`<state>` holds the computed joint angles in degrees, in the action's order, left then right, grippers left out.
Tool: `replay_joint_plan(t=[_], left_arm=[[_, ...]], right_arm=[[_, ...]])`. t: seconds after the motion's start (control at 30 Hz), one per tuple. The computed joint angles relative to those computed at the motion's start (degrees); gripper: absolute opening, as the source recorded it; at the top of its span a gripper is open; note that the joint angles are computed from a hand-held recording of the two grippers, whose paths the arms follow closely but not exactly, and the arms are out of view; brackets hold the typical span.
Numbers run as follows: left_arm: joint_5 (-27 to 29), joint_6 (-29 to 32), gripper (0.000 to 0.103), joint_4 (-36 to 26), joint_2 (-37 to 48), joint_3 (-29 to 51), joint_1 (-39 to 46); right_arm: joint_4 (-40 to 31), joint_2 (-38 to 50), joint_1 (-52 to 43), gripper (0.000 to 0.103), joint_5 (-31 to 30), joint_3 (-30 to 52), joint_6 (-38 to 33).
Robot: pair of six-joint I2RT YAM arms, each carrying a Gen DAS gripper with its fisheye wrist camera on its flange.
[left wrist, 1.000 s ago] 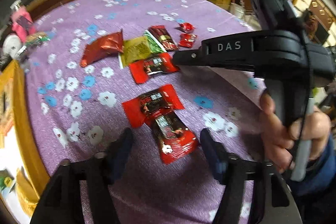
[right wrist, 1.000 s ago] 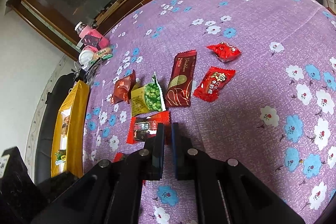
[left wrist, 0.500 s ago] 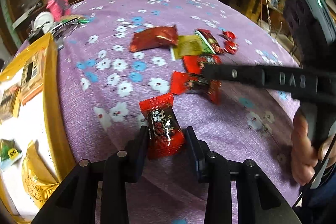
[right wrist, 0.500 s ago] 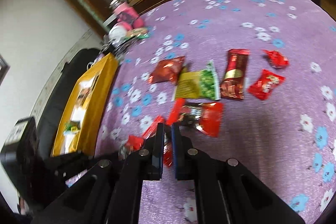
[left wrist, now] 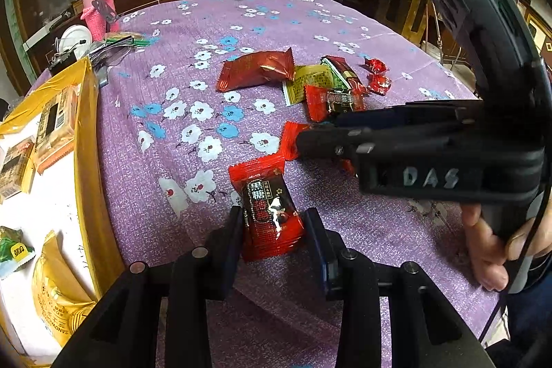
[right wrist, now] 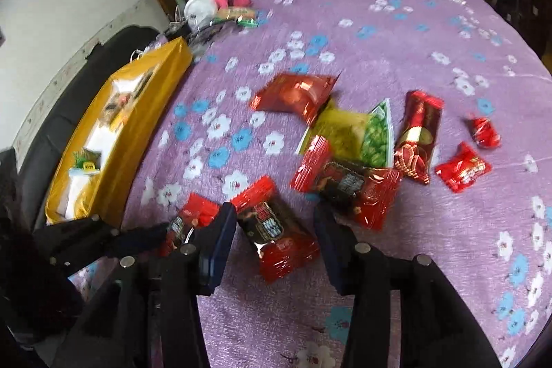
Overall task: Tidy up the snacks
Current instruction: 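Lift both red candies and carry them toward the yellow-rimmed box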
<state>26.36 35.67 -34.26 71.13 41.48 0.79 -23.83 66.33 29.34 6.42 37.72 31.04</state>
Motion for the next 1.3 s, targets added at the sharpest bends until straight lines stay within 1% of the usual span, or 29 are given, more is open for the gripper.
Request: replay_joint_plan(t=[0.1, 0.17, 0.23, 0.33, 0.43, 0.57, 0.7, 0.83, 1.2, 1.3], left_arm=[[-0.19, -0.17, 0.037, 0.03, -0.27, -0.13, -0.19], [-0.40, -0.37, 0.038, 0.04, -0.23, -0.05, -0.37], [-0.82, -1.13, 0.039, 0.21, 0.02, 0.19, -0.78], [-2.20, -2.78, 0.039, 1.32, 0.60, 0.51, -1.96], [-3.25, -4.17, 0.037, 2.94, 0.27, -0.07, -2.86], [-2.07, -6.46, 0.036, 3.61, 0.92, 0.31, -2.50], [-0.44, -7.83, 0.036, 3.69, 0.54, 0.79, -1.93], [1.05, -8.14, 0.036, 3.12, -0.03, 1.25, -1.37], [2.32, -7.78, 0.036, 1.80, -0.95, 2.09, -0.29], [2.97, -7.38, 0.036, 1.37, -1.22, 2.30, 0.40]], right_arm=[[-0.54, 0.90, 2.46, 0.045, 3.25, 0.58, -0.75], [-1.27, 1.67, 4.94, 0.040, 6.04, 1.05, -1.77], [-1.81, 2.22, 6.09, 0.029, 6.73, 1.62, -2.50], [-1.53, 1.91, 5.54, 0.027, 6.34, 1.32, -2.30], [-0.18, -1.20, 2.97, 0.027, 4.54, -0.98, -0.59], [1.13, -5.96, 1.46, 0.026, 3.74, -3.43, 1.58], [1.99, -8.16, 1.61, 0.027, 3.72, -4.20, 2.15], [2.25, -9.10, 1.54, 0.027, 3.51, -4.49, 2.24], [2.18, -11.24, 0.68, 0.027, 3.44, -5.23, 2.96], [2.23, -12.17, -0.38, 0.027, 2.26, -5.67, 3.30]])
